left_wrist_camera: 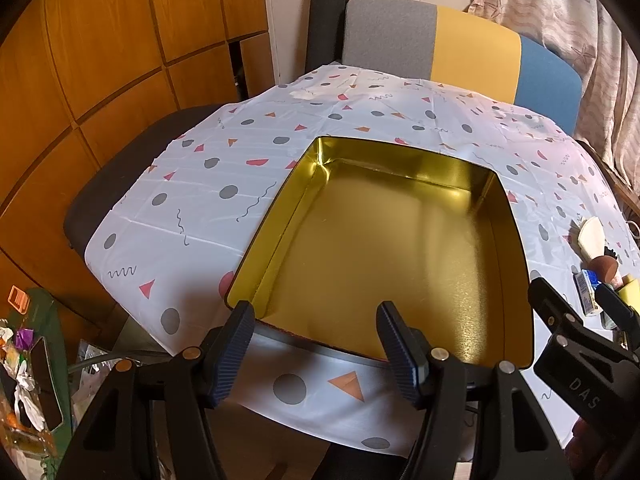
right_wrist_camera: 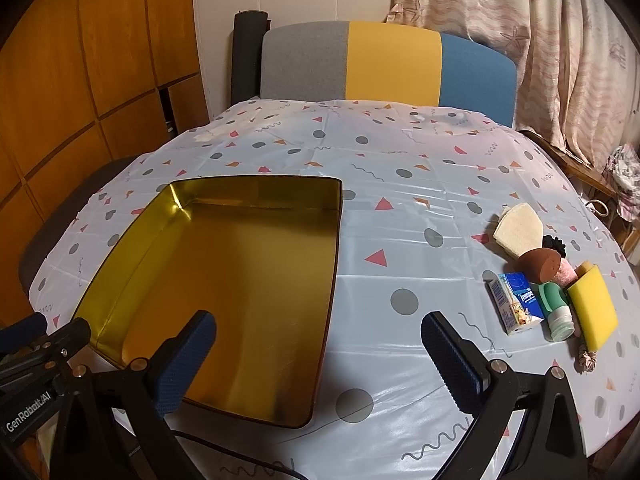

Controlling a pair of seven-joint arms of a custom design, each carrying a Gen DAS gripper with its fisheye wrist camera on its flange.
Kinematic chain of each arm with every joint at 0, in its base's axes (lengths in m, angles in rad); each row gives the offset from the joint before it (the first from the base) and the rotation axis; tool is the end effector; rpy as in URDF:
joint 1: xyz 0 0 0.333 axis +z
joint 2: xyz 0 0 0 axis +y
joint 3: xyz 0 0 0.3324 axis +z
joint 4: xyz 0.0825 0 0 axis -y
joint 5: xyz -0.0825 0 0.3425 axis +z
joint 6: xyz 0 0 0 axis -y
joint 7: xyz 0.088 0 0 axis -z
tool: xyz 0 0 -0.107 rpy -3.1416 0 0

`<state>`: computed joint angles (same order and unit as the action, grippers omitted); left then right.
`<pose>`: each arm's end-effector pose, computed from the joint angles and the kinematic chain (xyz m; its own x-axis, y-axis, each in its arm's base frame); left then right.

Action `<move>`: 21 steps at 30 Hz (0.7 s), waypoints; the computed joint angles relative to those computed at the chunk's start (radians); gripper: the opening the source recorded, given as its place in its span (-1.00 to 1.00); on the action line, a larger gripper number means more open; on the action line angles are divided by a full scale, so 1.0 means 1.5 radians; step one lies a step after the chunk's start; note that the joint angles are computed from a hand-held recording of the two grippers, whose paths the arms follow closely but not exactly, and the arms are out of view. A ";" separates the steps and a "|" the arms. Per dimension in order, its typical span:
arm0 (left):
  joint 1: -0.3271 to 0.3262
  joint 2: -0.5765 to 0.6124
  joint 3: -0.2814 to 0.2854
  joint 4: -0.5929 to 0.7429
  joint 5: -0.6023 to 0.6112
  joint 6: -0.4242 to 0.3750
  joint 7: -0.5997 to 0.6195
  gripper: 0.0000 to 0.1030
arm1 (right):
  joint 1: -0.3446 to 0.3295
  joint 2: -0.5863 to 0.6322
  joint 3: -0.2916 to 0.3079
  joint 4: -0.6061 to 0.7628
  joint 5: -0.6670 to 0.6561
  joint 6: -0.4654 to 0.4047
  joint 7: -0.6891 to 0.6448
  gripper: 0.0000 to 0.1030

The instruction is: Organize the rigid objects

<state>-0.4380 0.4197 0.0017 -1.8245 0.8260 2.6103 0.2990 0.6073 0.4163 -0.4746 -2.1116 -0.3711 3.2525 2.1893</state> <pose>0.5788 -0.2876 0.3800 0.1958 -0.9800 -0.0353 -0.7948 -0.1375 -0.5910 0.5892 0.1429 0.3634 0.0150 -0.9998 -0.0158 -0.7202 0.0001 -0.6937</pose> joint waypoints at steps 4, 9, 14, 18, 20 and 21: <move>-0.001 0.001 0.000 0.001 0.000 -0.001 0.000 0.25 | 0.005 0.000 -0.003 -0.001 0.001 0.001 -0.001 1.00; -0.003 0.001 0.000 0.001 0.000 -0.003 0.001 0.24 | -0.001 -0.001 0.003 -0.004 0.001 0.000 -0.001 1.00; -0.004 0.002 0.000 0.002 0.002 -0.002 -0.001 0.25 | 0.016 0.002 -0.016 -0.007 0.005 0.004 0.003 1.00; -0.005 0.002 0.000 0.001 0.001 -0.002 -0.002 0.25 | 0.007 0.000 -0.006 -0.009 0.011 0.006 -0.004 1.00; -0.005 0.002 0.000 0.001 0.002 -0.003 -0.003 0.24 | 0.003 -0.001 -0.002 -0.009 0.013 0.005 -0.008 1.00; -0.005 0.002 0.000 0.000 0.002 0.001 -0.004 0.25 | 0.001 -0.001 0.000 -0.009 0.014 0.004 -0.010 1.00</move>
